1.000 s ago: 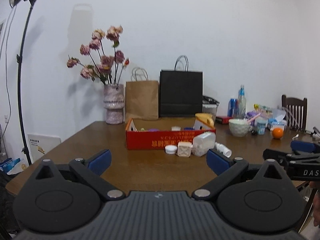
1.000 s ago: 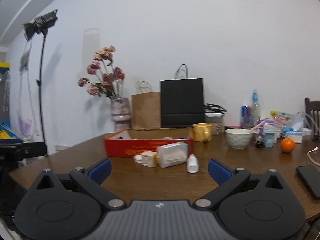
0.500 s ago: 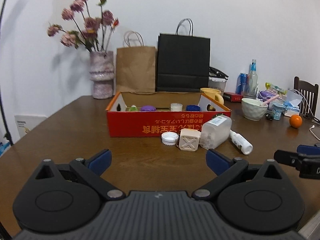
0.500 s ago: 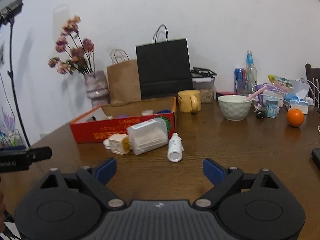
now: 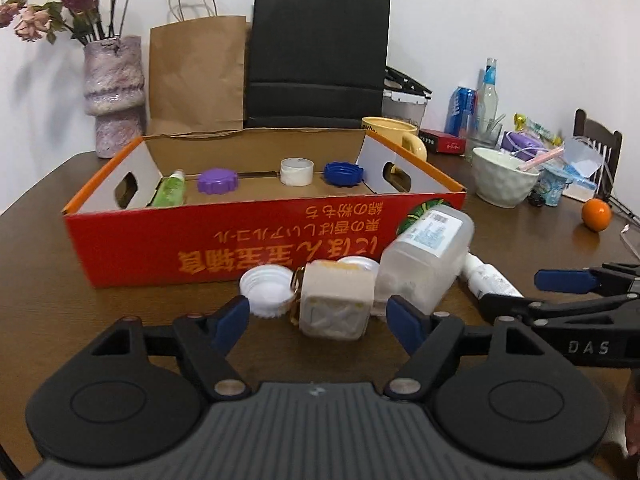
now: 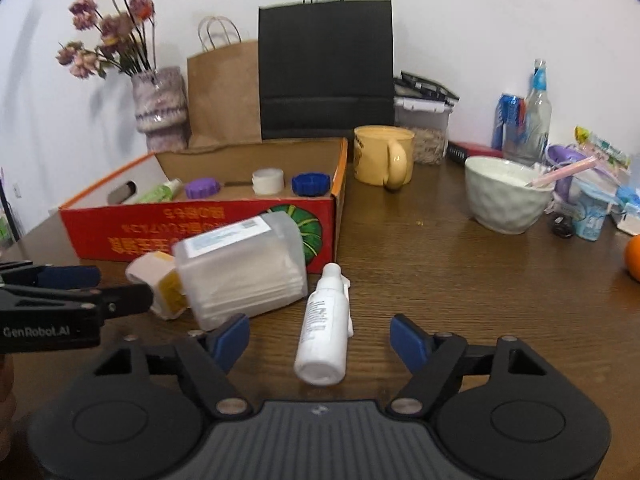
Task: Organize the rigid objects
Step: 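Grasp the white cube box with the left tool while the right tool grasps the white bottle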
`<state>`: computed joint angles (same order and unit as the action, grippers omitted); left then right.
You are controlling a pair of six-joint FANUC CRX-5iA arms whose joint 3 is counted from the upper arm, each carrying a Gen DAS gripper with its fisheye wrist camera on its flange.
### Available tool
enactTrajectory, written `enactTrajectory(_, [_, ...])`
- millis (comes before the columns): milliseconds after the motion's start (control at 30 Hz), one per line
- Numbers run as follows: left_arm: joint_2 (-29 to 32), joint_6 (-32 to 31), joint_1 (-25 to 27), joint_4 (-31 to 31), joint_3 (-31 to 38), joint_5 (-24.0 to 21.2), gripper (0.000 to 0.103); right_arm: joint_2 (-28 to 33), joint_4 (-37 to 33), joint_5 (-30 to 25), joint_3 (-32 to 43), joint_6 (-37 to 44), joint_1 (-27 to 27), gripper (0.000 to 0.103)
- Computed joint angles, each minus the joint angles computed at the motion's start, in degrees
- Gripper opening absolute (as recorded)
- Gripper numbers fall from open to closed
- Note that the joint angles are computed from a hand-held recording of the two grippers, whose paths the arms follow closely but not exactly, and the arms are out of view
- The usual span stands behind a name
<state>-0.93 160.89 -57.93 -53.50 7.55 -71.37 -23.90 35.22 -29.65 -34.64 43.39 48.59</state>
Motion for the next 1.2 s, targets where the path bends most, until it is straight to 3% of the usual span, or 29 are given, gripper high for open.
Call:
enactTrajectory(67, [0.8, -1.4, 0.5, -0.3, 0.4, 0.6, 0.073, 1.4, -3.7, -0.5, 1.7, 2.9, -0.4, 0.064])
enactTrajectory(133, [0.6, -2.6, 1.6, 1.0, -0.1, 2.7, 0.051, 2.4, -7.7, -0.8, 3.3, 5.9, -0.9, 0.056])
enactTrajectory(300, [0.5, -2.3, 1.6, 0.9, -0.4, 3.3, 0.051, 3.0, -4.5, -0.5, 2.5, 3.1, -0.8, 0.034])
enactTrajectory(400, [0.6, -2.1, 1.3, 1.0, -0.1, 2.6, 0.050, 2.4, -4.6, 0.1, 2.1, 2.0, -1.1, 0.029])
enactTrajectory(533, [0.7, 0.6, -1.2, -0.9, 0.8, -0.9, 0.050, -0.2, 2.2, 0.1, -1.3, -2.8, -0.3, 0.027])
enactTrajectory(667, [1.0, 5.2, -8.5, -7.8, 2.0, -8.8, 0.050, -4.9, 4.3, -1.7, -4.1, -4.7, 1.5, 0.027])
enactTrajectory(867, [2.4, 8.5, -20.2, -16.8, 5.5, -23.5, 0.050, -16.9, 16.5, -4.0, -11.8, -15.2, 7.4, 0.027])
enactTrajectory(1200, [5.8, 12.6, -36.1, -29.6, 10.7, -44.1, 0.050, -33.8, 48.4, -5.4, -24.5, -41.4, 17.0, 0.027])
